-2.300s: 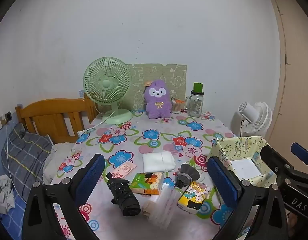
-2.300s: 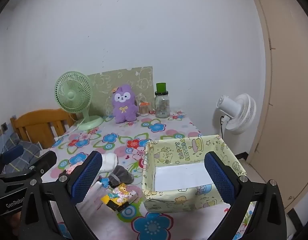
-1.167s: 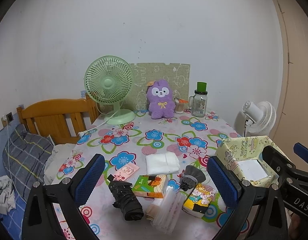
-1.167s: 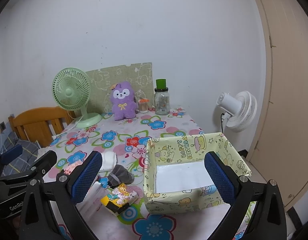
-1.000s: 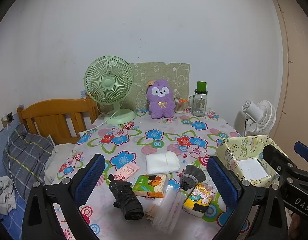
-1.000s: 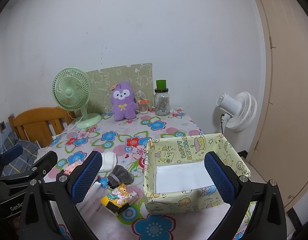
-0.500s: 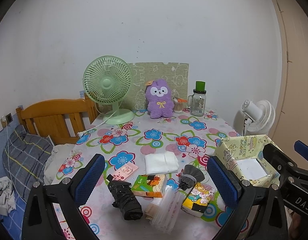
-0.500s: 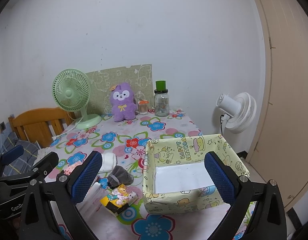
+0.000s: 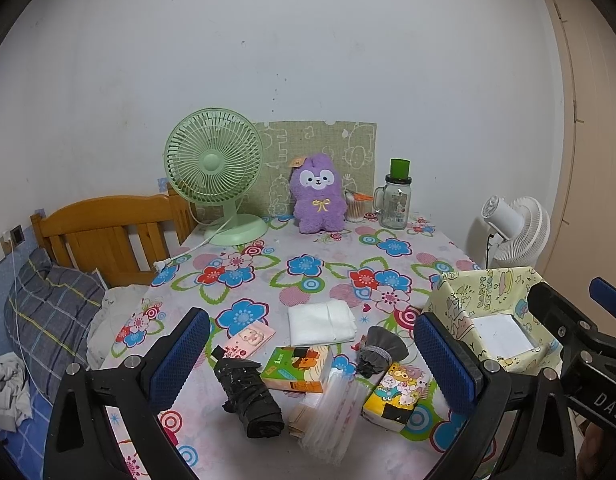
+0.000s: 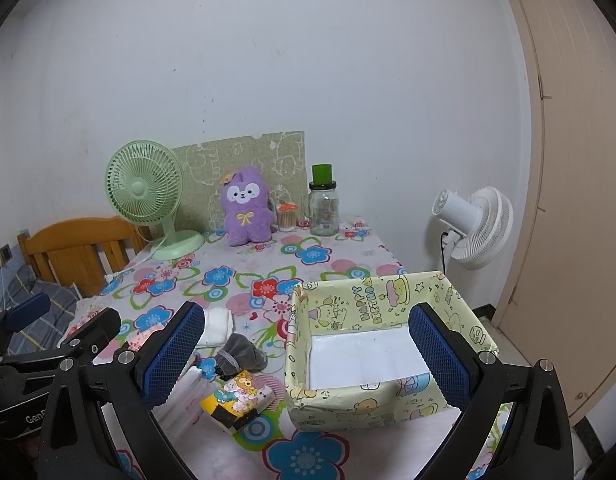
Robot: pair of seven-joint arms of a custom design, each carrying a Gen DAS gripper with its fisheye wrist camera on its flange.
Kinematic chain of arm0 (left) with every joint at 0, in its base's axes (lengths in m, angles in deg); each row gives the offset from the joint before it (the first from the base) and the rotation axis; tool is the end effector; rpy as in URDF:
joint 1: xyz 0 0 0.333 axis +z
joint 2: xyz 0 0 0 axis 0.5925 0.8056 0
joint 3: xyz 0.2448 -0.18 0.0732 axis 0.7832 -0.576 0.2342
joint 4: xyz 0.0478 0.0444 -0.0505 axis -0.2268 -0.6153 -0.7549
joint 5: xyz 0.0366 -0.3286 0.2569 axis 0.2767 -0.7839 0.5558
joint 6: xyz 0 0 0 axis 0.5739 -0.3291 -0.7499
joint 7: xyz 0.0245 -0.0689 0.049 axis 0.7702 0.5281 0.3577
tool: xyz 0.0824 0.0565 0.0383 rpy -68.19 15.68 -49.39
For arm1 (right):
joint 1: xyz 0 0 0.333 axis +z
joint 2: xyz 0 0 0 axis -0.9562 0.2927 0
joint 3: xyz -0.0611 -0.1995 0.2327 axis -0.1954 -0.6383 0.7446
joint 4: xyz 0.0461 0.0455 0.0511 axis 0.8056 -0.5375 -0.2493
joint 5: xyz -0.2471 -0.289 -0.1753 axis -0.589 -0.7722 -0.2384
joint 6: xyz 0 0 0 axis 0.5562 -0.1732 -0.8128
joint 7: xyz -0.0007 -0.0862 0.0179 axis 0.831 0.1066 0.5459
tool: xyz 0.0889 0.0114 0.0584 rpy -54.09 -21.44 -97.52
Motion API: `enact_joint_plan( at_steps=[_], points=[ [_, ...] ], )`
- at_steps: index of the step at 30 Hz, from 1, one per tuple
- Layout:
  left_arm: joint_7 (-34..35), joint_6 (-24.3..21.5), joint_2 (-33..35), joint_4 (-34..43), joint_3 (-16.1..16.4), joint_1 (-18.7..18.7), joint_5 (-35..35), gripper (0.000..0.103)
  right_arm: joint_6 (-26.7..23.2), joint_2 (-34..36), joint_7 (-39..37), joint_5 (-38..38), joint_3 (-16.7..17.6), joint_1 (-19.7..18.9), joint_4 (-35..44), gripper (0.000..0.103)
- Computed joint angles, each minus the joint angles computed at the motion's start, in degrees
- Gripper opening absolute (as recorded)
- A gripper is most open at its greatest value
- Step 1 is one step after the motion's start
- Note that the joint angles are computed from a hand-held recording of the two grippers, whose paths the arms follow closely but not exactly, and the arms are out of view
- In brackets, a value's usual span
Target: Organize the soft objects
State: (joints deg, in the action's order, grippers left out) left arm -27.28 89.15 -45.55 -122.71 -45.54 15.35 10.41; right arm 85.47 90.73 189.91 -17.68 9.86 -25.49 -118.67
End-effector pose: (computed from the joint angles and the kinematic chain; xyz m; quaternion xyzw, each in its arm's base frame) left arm 0.6981 -0.2882 0.4357 -0.5223 0.6732 -0.4114 0.3237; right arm 0.6491 0.5293 0.4334 -0.5075 0.6668 -0.4195 0.3490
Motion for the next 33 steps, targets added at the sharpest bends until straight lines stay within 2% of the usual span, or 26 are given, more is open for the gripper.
enact_joint_plan(
  at_steps=[5, 11, 22, 29, 33],
  points=[
    [-0.5, 0.1, 0.0, 0.0, 0.5, -0.3, 0.4, 0.103, 0.0, -0.1, 0.1, -0.1, -0.1, 0.0, -0.2, 0.103],
    [1.6, -0.2, 0.1, 0.0, -1.1, 0.8, -1.0, 0.103, 0.2, 0.0, -0.2, -0.1, 0.0, 0.0, 0.1, 0.103],
    [2.7, -0.4, 0.1, -0.1, -0.8, 0.5, -2.2, 0.102, 0.1, 1.1, -1.2, 0.9, 0.1, -0.3, 1.8, 0.103],
    [7.2, -1.3, 1.3, 0.8, -3.2, 2.5, -5.6, 0.100, 0.7, 4.1, -3.9, 3.6, 0.0, -1.1, 6.1, 0.101],
    [10.9, -1.9, 2.1, 1.2, -4.9, 4.0, -8.3, 0.099, -0.5, 8.5, -8.0, 7.2, 0.2, -1.9, 12.9, 0.098]
  ],
)
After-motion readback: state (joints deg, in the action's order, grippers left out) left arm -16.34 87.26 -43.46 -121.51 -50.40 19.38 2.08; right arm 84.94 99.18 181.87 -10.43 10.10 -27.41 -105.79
